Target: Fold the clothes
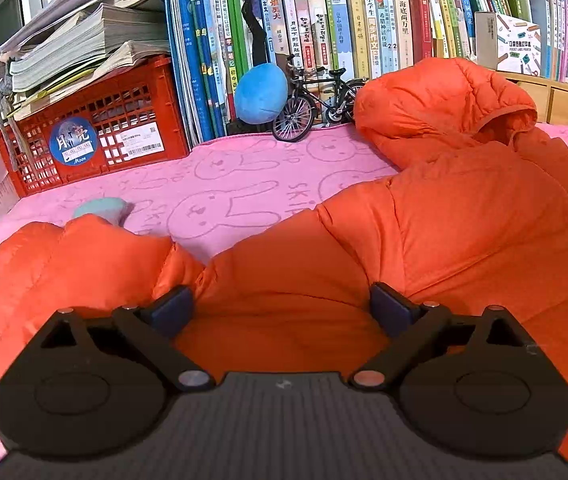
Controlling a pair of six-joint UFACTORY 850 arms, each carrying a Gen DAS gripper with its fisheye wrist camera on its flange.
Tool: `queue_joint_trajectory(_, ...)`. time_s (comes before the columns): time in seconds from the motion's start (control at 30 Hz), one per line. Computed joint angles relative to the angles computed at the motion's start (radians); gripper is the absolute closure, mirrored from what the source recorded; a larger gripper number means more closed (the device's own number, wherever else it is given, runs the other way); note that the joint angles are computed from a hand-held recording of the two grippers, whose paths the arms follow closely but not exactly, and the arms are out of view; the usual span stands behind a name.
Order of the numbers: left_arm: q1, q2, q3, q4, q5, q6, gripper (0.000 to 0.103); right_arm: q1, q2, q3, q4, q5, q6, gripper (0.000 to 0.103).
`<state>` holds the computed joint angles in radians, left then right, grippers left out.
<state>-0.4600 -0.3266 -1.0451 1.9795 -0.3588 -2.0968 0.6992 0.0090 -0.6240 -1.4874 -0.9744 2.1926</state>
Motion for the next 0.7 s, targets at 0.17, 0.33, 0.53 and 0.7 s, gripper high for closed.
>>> queue_joint_trajectory(0.17, -0.002, 0.0, 0.0, -0.004, -0.007, 0.009, 0.004, 0.067, 0.39, 0.293, 0.022, 0.03, 0.523, 0.014)
queue_joint_trajectory(0.33, -0.015, -0.003, -0.001, -0.034, -0.036, 0.047, 0.003, -0.004, 0.445, 0.389, -0.176, 0.162, 0.878, 0.01)
queue_joint_trajectory(0.53, -0.018, -0.004, -0.002, -0.045, -0.045, 0.057, 0.001, -0.136, 0.234, 0.208, -0.033, 0.048, 0.464, 0.08)
queue_joint_trajectory(0.7, -0.019, -0.004, -0.002, -0.05, -0.051, 0.061, 0.0, -0.154, 0.029, 0.072, 0.128, -0.35, 0.087, 0.079)
